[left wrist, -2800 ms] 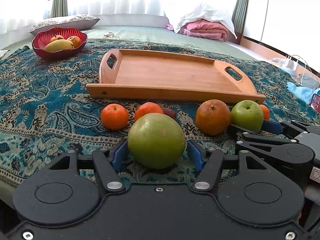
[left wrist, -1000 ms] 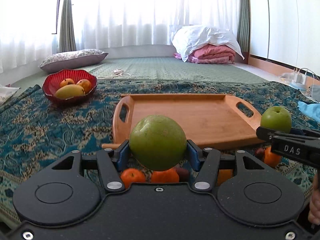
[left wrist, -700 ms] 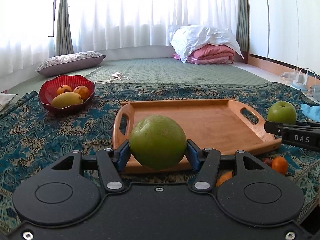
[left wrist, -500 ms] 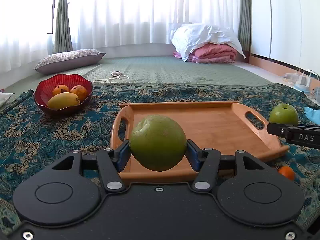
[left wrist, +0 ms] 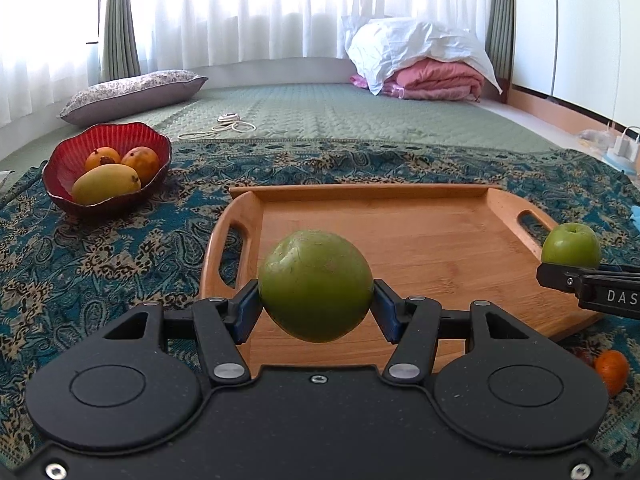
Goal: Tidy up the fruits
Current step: 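Carry the pomelo over the wooden tray while the right gripper carries the apple there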
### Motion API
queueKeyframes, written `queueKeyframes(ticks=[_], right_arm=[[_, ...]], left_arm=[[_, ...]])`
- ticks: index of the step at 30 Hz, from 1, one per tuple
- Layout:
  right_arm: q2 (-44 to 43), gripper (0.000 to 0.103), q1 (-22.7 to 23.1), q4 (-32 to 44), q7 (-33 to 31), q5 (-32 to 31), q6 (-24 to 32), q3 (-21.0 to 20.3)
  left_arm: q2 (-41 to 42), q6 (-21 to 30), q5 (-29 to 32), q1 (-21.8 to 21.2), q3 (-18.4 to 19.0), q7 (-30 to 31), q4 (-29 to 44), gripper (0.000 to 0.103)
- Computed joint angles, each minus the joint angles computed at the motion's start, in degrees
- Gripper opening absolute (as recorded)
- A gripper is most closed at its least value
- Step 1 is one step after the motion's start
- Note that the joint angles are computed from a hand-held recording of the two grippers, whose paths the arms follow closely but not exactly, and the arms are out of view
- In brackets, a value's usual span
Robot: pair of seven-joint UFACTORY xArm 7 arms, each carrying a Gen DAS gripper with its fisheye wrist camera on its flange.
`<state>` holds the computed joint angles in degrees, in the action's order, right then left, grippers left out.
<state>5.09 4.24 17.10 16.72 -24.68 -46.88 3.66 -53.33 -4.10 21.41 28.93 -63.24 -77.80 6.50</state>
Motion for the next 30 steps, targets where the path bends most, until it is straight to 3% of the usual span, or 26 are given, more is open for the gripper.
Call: queueKeyframes(ticks=[10,18,30], right_arm=[[1.74,0.059,0.41,2.40,0.05,0.15,3.05,0.73],[1.76,0.058,2.21,2.05,-4.03,4.69,2.81,1.38],[1.56,0.059,1.93,1.86,-3.30,4.09,2.92,1.26]], left_arm=[[2.24,-2.75,-0.59,6.96,-5.07,0.82,2.20,0.056],[3.69,-3.47,-1.44,9.38,-7.00,1.71,2.89,0.056],[6.23,-3.82,-1.95,11.73,-7.96,3.53,3.79,0.056]])
